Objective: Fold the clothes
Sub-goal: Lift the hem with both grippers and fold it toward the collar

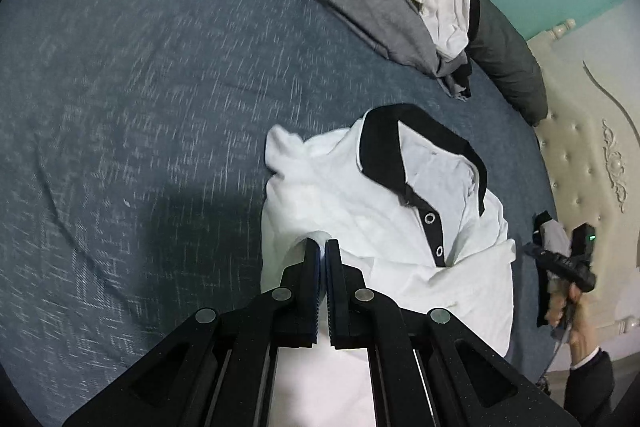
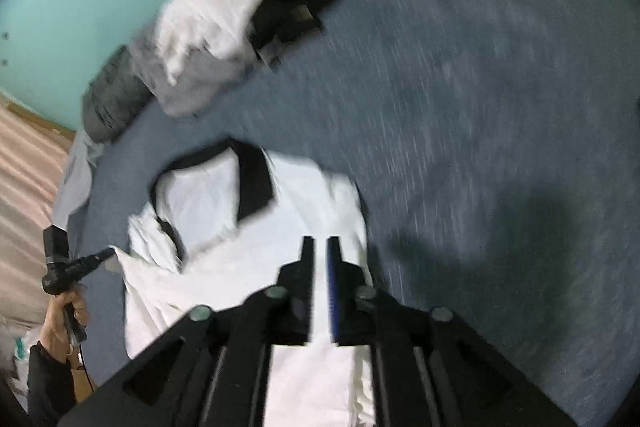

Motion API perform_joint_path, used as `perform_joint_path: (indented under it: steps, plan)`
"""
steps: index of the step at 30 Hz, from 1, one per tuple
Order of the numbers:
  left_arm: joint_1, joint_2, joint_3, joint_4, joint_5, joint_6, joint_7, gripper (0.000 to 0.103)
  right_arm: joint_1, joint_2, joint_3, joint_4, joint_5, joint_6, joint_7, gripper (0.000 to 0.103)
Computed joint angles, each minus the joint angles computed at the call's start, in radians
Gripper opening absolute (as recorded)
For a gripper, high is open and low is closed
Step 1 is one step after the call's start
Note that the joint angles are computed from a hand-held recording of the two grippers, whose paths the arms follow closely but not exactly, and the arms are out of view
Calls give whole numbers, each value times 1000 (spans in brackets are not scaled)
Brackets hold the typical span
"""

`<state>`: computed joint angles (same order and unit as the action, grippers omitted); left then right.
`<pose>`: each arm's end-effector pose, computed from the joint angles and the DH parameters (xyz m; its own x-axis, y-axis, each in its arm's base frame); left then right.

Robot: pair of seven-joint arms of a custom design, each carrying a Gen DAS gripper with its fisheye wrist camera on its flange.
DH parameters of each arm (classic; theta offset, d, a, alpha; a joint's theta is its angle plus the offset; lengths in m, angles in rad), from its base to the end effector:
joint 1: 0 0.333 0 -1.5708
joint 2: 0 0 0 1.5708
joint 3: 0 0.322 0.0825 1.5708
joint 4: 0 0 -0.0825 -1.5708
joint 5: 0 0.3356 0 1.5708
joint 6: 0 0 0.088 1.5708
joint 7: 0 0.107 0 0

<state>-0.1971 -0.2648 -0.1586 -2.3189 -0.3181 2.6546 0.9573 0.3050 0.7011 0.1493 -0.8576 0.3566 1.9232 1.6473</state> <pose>0.4358 -0.1591 0.5414 0.3290 -0.8003 0.5013 -0.8012 -0.5176 -0.3004 0.6603 0.2980 0.5535 0.3009 -0.8348 -0.4610 -0.9397 -0.1772 -0.2924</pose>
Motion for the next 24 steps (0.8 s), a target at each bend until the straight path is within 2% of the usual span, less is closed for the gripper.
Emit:
perform_joint_path:
  steps: [1,2,4,9,10,11,12,13,15,24]
  plan:
    - [0,-4,-1,-6,1,-2,-1,2,3,-7,-5,-28,-4,3,7,33]
    - [1,-8,-1,-11,3,-3,-1,2,3,-28,-7,-78,-3,31,4,35]
    - [2,-17,0,-19,7,-6,-2,2,-2,-52,-1,-149,10,72,-15,37]
    - [2,-28,2,-26,14,-13,1,2,24,-46,-16,-158,-43,86,-19,37]
    - [2,-29,2,-26,15,-16,3,2,26,-50,-16,-169,-49,100,-26,36]
    - [3,-31,1,-26,20,-20,1,2,28,-58,-16,-185,-52,118,-33,29]
    - [6,-33,-1,-25,27,-24,-2,2,27,-68,-13,-205,-50,140,-43,11]
    - [8,-35,-3,-24,34,-28,-5,2,23,-80,-7,-228,-42,164,-56,6]
    - [13,-42,-7,-25,49,-37,-15,2,24,-95,-1,-253,-38,194,-80,4]
    - [23,-83,-10,1,96,-72,-53,2,15,-137,-2,-261,-26,232,-86,4]
